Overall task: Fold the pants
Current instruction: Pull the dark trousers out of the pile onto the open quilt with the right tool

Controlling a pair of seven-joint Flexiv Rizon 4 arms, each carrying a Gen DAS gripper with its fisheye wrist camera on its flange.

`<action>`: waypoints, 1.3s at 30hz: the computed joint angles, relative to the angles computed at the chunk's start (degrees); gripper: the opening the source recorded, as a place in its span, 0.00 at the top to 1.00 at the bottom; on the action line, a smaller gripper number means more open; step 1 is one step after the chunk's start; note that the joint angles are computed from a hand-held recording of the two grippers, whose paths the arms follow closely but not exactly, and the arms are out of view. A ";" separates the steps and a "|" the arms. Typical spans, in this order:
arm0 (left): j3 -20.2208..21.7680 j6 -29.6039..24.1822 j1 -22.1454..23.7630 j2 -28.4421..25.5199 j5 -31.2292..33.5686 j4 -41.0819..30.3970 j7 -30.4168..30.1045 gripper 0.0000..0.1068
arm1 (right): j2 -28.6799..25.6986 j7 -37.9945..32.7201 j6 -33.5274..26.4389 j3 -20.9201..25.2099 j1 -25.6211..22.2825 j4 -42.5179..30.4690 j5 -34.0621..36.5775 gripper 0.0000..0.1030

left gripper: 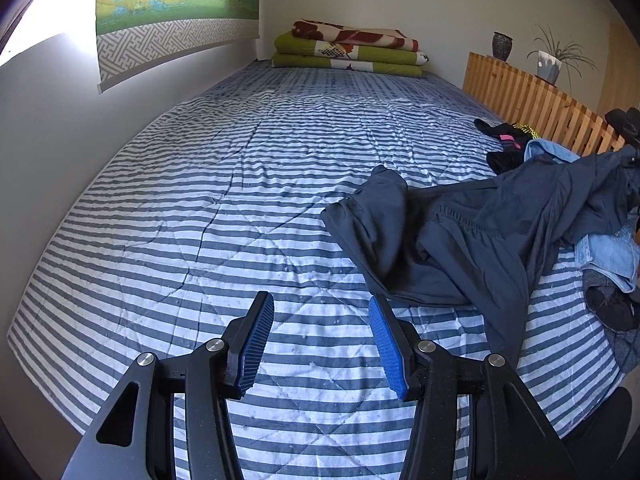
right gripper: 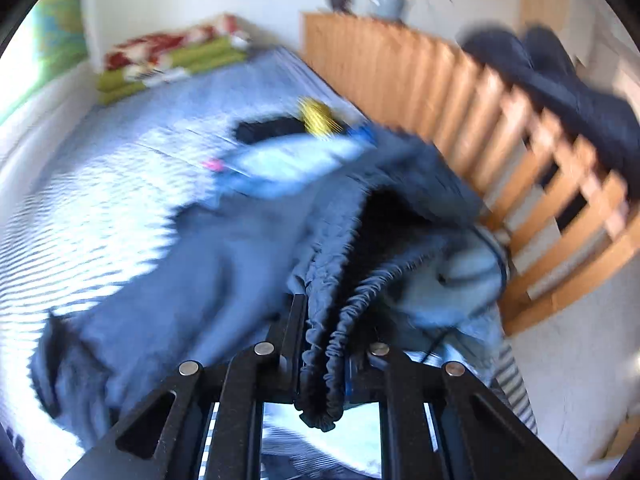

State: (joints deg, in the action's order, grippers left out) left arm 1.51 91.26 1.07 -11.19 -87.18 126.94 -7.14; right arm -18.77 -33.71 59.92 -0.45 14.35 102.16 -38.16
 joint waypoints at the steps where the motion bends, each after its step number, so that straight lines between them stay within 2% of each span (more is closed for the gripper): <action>1: 0.04 -0.24 0.12 0.30 -1.26 -0.09 0.78 0.50 | 0.36 -0.91 0.77 0.75 0.85 -0.57 -0.68 0.88; 4: 1.08 -0.85 -0.04 1.28 -4.41 -0.15 2.82 0.50 | -0.49 -8.35 2.17 4.57 3.35 -4.09 0.95 0.88; 8: 2.87 -1.61 0.93 2.46 -4.16 0.76 2.56 0.50 | -5.44 -23.29 1.73 13.57 5.80 -11.01 10.47 0.88; 9: 3.17 -1.59 1.36 2.64 -4.04 0.95 2.47 0.50 | -7.61 -28.75 0.50 15.40 7.26 -14.04 15.36 0.88; 10: 3.46 -1.60 1.82 2.78 -3.99 1.17 2.40 0.50 | -9.76 -33.49 -1.75 18.53 7.21 -17.09 19.53 0.88; 11: 3.80 -1.76 2.42 2.91 -3.21 1.43 1.73 0.50 | -12.47 -38.92 -6.41 22.17 7.11 -21.23 23.81 0.88; 13: 4.27 -2.27 3.70 3.25 -2.75 1.81 1.36 0.50 | -15.65 -44.37 -14.99 24.83 8.54 -26.55 27.48 0.85; 14: 4.44 -2.68 4.32 3.41 -2.72 1.92 1.59 0.50 | -16.11 -46.17 -16.97 24.94 9.31 -27.16 28.11 0.84; 15: 4.53 -3.07 4.83 3.52 -2.83 2.06 2.12 0.50 | -15.75 -46.95 -16.71 24.21 9.97 -26.51 28.22 0.81; 17: 4.50 -3.15 5.48 3.24 -3.80 2.03 3.52 0.50 | -13.73 -46.55 -14.75 22.53 10.16 -23.63 29.79 0.65; 18: 4.48 -3.40 5.71 2.98 -3.78 1.97 3.53 0.50 | -12.80 -46.26 -13.72 22.30 9.45 -22.55 32.14 0.52; 19: 4.51 -4.05 6.05 2.69 -3.05 1.95 2.94 0.50 | -11.91 -46.35 -12.89 22.25 8.57 -21.52 34.75 0.48; 22: 3.93 -5.65 6.63 2.21 -1.49 2.00 1.89 0.50 | -9.10 -44.56 -9.72 20.26 7.25 -17.89 40.42 0.48; 24: 3.27 -6.56 6.39 2.04 -1.67 1.94 2.93 0.50 | -6.76 -40.13 -6.52 16.32 8.75 -13.71 39.65 0.48; 26: 2.53 -6.39 5.50 1.48 -2.61 1.77 4.85 0.50 | -6.04 -37.73 -6.36 14.31 9.32 -11.51 38.19 0.48; 30: 1.41 -6.30 4.17 -0.07 1.84 2.21 5.01 0.50 | -7.50 -33.81 -8.12 12.61 9.61 -9.41 36.76 0.48; 32: 0.30 -4.11 2.99 -1.11 1.09 1.99 7.81 0.50 | -8.39 -32.71 -7.59 12.63 8.89 -8.43 37.25 0.48; 34: -0.21 -2.38 2.28 -2.30 1.64 1.51 8.04 0.50 | -9.72 -32.15 -6.52 13.36 7.76 -8.91 39.09 0.48; 37: -0.50 -1.49 2.55 -3.82 4.03 0.83 5.56 0.50 | -11.51 -31.37 -3.80 13.20 7.62 -9.72 39.06 0.47; 39: -0.28 -1.54 3.44 -4.72 8.36 1.06 1.66 0.49 | -13.07 -31.53 -3.53 13.38 7.68 -11.44 38.52 0.45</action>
